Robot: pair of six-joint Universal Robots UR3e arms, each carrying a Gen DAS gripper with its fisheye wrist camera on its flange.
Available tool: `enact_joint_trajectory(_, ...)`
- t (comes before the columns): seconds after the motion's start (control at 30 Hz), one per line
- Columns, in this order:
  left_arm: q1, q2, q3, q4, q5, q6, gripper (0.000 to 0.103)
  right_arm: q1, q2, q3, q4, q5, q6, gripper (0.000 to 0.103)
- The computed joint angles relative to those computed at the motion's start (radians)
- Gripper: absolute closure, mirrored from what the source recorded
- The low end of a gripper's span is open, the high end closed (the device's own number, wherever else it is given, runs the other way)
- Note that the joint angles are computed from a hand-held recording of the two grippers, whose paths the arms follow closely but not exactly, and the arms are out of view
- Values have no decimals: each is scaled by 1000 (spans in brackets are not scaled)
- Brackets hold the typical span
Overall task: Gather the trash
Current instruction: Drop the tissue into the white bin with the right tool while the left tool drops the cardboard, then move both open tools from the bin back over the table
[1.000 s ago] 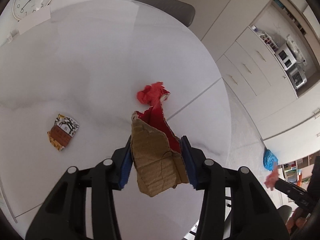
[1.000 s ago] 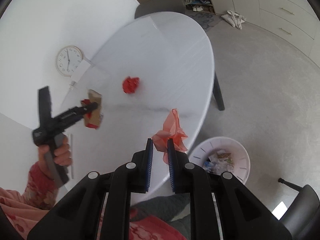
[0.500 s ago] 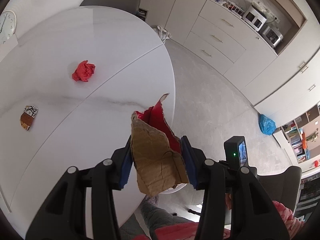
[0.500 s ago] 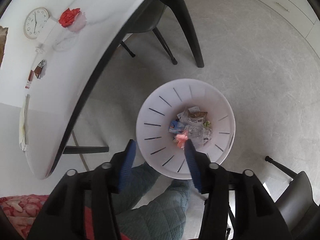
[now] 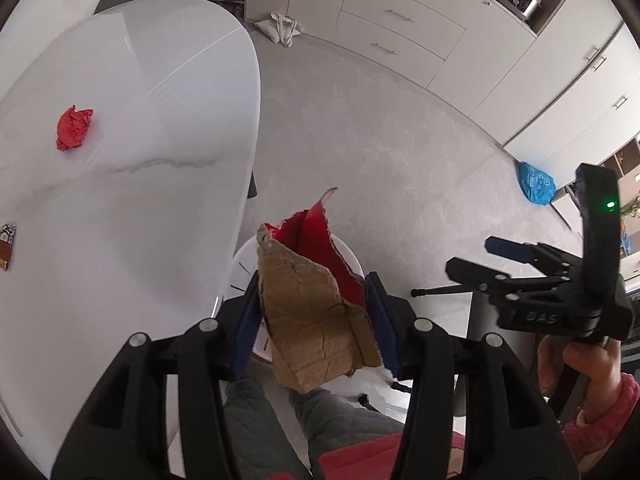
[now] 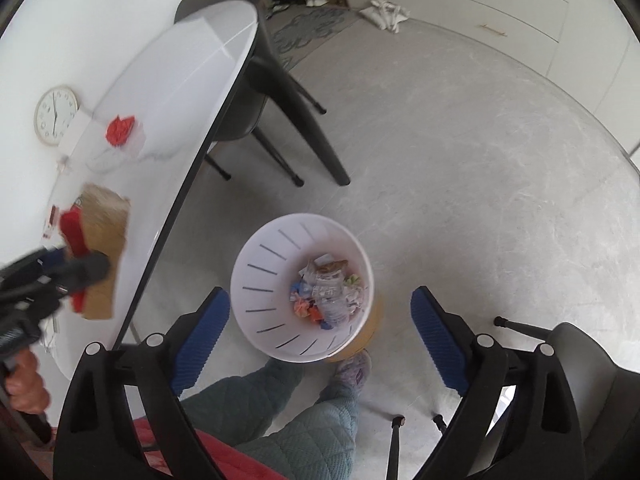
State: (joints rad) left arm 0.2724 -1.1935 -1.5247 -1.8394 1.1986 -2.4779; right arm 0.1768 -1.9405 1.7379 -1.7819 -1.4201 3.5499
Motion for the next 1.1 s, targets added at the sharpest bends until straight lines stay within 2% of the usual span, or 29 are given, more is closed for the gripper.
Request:
enact_joint_trajectory(0.07,-30,0,-25,23,14,-31,47,-42,-46,2,39,12,-19,10)
enact_joint_trajectory(0.2,-57,14,-50,57,40,-71,21,-91,-89,-6,84,28,-37,10)
enact_joint_trajectory(0.3,-59,33,-46,59,41,-84,10,-99,-96,-7,83,34,-31,10)
enact_joint_trajectory(0.5,-12,32,-6,28,22,-72,8,-113,-85,-20,79,56,-41,10)
enact_joint_trajectory(0.9,55,34,38,-24,10,-59,8,-28,23,-102,42,38,0,10)
enact_joint_trajectory(1.1,202,51,83,-89,-28,25,8,48,145,-210,11,34,26,10)
